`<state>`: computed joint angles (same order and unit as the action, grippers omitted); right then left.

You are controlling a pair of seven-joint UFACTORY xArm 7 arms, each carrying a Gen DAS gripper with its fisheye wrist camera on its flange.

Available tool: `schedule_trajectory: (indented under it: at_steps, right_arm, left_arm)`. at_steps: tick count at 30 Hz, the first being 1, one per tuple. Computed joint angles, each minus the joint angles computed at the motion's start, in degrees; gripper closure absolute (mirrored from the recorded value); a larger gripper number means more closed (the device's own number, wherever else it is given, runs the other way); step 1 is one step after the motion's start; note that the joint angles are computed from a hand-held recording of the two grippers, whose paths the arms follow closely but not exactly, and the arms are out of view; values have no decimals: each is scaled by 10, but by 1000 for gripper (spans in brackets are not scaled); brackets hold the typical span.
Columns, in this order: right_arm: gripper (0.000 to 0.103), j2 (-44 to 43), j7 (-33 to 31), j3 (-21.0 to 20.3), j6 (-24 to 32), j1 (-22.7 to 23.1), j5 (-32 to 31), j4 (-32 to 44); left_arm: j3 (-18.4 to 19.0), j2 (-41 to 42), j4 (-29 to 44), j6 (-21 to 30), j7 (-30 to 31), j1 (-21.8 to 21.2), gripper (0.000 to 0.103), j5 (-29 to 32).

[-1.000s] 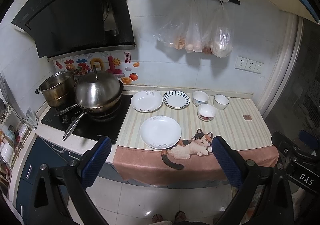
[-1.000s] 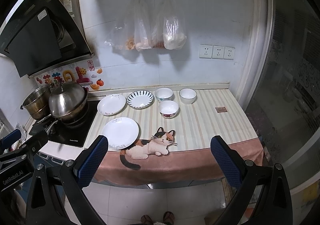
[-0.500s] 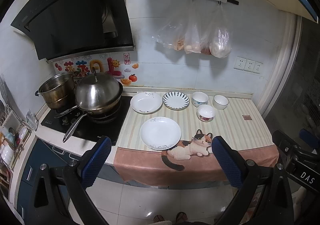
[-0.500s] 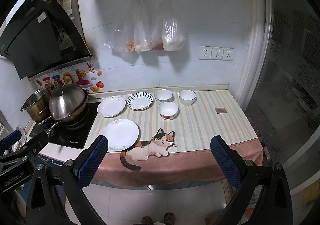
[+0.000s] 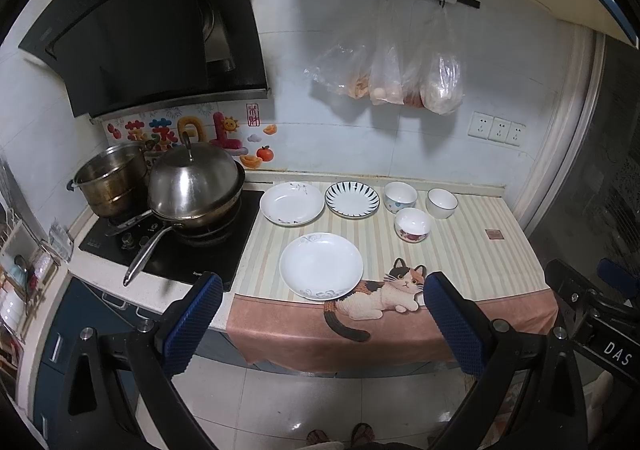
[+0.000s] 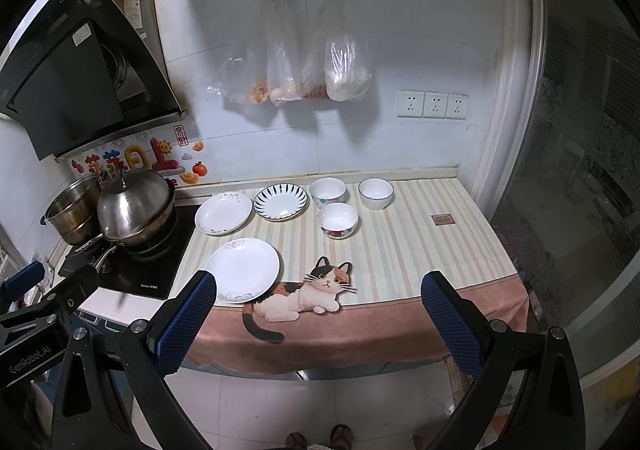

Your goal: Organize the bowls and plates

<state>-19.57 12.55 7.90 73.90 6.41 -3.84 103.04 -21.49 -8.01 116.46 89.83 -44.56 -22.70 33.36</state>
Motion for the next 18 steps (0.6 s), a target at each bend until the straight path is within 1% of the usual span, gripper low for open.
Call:
schedule_trajectory:
  at_steps: [2, 4, 6, 9, 10, 12, 14, 16, 17, 18]
  right_arm:
    - [0, 4, 10, 3, -6, -1, -2, -1]
    - [0, 4, 19, 5, -24, 1, 0, -15]
    - [0, -4, 16, -2, -62, 7, 11, -49]
    - [0, 7, 12, -1, -83, 14, 21, -76]
    - [0, 18, 10, -4, -82, 19, 32, -78]
    - [0, 38, 7, -13, -90, 28, 64, -91]
    - [0, 58, 0, -18, -99, 35, 85, -104]
    - [0, 84, -11, -21, -107, 41, 101, -110]
    - [0, 104, -19, -23, -115, 43, 109, -110]
    - [0, 118, -24, -23, -121, 44, 113, -111]
  left_arm:
    - [19, -17, -30, -24, -2, 7, 0, -26]
    - [46, -47, -83, -70, 1, 21, 0, -72]
    - [74, -73, -136, -118, 8, 35, 0, -125]
    - [109, -98, -203, -182, 30, 52, 0, -193]
    - [117, -102, -219, -196, 39, 58, 0, -210]
    - [133, -108, -261, -247, 59, 69, 0, -243]
    - [138, -101, -283, -271, 76, 84, 0, -260]
    - [143, -77, -279, -263, 116, 93, 0, -282]
    - [141, -64, -276, -258, 126, 100, 0, -281]
    - [139, -54, -282, -265, 127, 108, 0, -274]
